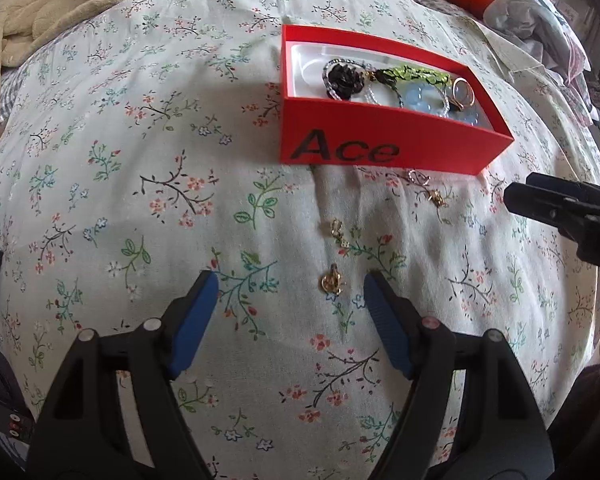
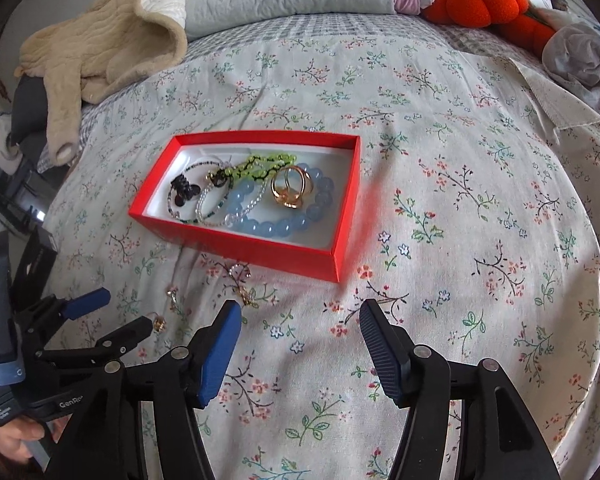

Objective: Organize jewelry
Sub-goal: 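Open the right gripper over the box and withdraw both grippers, then grasp a small gold earring with left gripper while right gripper grasps another gold earring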

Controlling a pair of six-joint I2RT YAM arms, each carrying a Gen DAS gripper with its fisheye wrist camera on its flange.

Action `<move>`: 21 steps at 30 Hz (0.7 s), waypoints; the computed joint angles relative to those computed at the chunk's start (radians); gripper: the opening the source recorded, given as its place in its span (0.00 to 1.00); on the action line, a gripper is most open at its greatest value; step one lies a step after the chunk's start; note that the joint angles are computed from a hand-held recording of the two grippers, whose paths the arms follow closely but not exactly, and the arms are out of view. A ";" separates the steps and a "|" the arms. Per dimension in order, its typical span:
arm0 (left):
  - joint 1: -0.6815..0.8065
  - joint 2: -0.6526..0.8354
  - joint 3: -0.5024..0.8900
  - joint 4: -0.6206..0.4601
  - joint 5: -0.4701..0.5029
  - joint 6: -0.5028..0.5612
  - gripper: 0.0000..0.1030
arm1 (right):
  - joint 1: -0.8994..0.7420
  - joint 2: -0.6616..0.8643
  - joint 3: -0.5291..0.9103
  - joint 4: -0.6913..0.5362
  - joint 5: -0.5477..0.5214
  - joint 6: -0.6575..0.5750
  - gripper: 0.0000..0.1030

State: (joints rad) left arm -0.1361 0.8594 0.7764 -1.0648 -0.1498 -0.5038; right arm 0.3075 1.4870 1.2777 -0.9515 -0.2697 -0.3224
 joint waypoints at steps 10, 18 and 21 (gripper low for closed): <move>0.025 -0.155 -0.107 0.074 0.120 0.094 0.60 | -0.003 -0.030 -0.145 0.066 0.026 -0.094 0.61; 0.002 -0.096 -0.120 0.122 0.118 0.107 0.25 | 0.012 -0.043 -0.184 0.111 0.037 -0.118 0.62; 0.004 -0.082 -0.120 0.130 0.120 0.114 0.12 | 0.022 -0.037 -0.186 0.121 0.039 -0.110 0.65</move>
State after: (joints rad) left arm -0.1317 0.7772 0.6566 -0.9345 -0.0297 -0.3902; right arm 0.3290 1.4501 1.0920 -0.8300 -0.2308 -0.4328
